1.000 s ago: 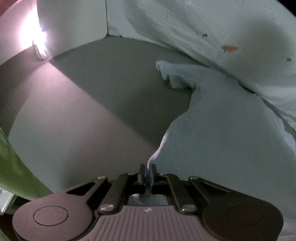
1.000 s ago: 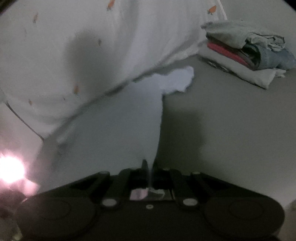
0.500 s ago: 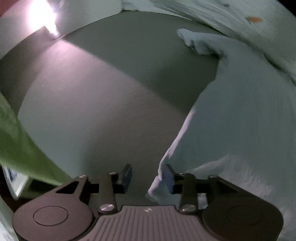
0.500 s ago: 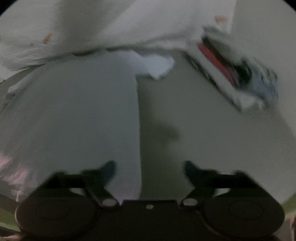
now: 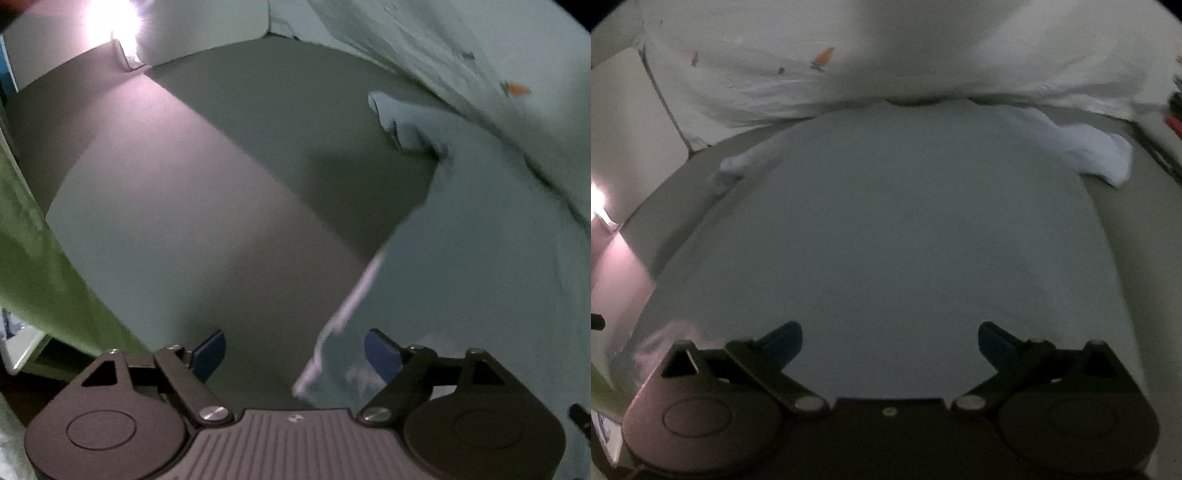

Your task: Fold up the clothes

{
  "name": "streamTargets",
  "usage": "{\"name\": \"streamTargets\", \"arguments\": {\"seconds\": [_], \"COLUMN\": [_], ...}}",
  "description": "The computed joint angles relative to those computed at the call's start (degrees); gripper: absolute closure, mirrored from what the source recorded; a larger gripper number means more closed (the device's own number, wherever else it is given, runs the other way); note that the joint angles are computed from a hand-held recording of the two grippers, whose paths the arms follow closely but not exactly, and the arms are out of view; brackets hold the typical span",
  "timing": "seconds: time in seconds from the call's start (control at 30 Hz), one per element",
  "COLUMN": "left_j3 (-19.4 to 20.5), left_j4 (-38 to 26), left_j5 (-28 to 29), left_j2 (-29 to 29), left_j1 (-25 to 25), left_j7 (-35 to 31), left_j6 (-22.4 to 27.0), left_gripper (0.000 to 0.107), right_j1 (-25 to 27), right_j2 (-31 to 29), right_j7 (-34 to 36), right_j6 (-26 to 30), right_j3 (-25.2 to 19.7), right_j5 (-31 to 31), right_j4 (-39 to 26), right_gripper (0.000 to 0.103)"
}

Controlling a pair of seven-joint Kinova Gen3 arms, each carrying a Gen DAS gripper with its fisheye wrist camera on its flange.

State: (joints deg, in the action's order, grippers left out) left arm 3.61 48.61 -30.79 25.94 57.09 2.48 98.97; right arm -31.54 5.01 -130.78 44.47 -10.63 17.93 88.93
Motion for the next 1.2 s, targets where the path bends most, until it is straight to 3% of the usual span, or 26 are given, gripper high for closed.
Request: {"name": "streamTargets", "arguments": {"seconds": [0.1,0.3,0.43,0.53,0.6,0.67,0.87,0.93,1.0,1.03,1.07,1.1,1.13,1.2], "left_j3": [4.42,8.39,10.11,14.38,17.35,16.07,1.08,-1.66,-2.18,-3.56,-4.94,-6.16,-6.98,-7.19], "left_j4": [7.91,16.95,17.77,16.31,12.59,7.28,-8.64,-13.95,-16.98,-17.73,-19.29,-21.31,-22.85,-27.12], "left_j5": [-0.14,3.16,7.33,8.25,8.73,10.55,23.94,25.26,25.34,24.27,22.65,20.98,19.68,19.33], "left_j2": [-4.74,-9.96,-8.83,-5.18,-1.79,2.26,13.08,16.10,17.89,18.45,19.37,20.49,21.42,23.47], "left_j1": [-7.14,-23.06,-33.68,-41.65,-45.55,-46.09,-40.75,-39.33,-38.55,-37.24,-35.77,-34.44,-33.52,-33.34], "left_j7": [-0.19,-13.65,-22.97,-29.96,-34.62,-39.28,-52.40,-55.29,-57.16,-56.84,-56.46,-56.29,-56.41,-57.78], "left_j6": [-6.99,-20.97,-30.29,-36.89,-37.97,-38.59,-37.35,-35.16,-34.57,-34.48,-33.51,-31.86,-30.68,-27.82], "left_gripper": [0.023,0.023,0.023,0.023,0.024,0.024,0.023,0.020,0.033,0.045,0.066,0.074,0.094,0.097], "right_j1": [-3.60,-13.49,-20.07,-23.46,-25.03,-26.16,-28.79,-29.53,-30.09,-30.24,-30.28,-30.29,-30.33,-30.60], "right_j2": [4.71,15.21,21.49,23.49,24.71,25.13,27.49,28.82,29.94,30.41,30.97,31.47,31.93,32.31], "right_j7": [-4.59,-14.48,-17.48,-24.11,-28.04,-30.79,-36.82,-38.11,-38.79,-38.91,-38.90,-38.75,-38.64,-38.98], "right_j6": [2.97,12.39,18.44,19.92,20.88,21.27,24.93,26.87,28.82,29.75,30.80,31.69,32.49,33.12], "right_j3": [0.15,4.59,8.01,10.78,12.05,12.68,13.74,14.08,14.32,14.37,14.44,14.52,14.65,15.04], "right_j5": [5.20,12.83,17.30,20.18,22.07,23.82,27.34,27.93,28.04,27.85,27.46,27.11,26.78,26.58], "right_j4": [-4.46,-16.61,-23.96,-25.41,-26.19,-25.85,-27.62,-29.39,-31.15,-32.06,-33.28,-34.39,-35.41,-36.03], "right_gripper": [0.000,0.000,0.000,0.000,0.000,0.000,0.000,0.000,0.000,0.000,0.000,0.000,0.000,0.000]}}
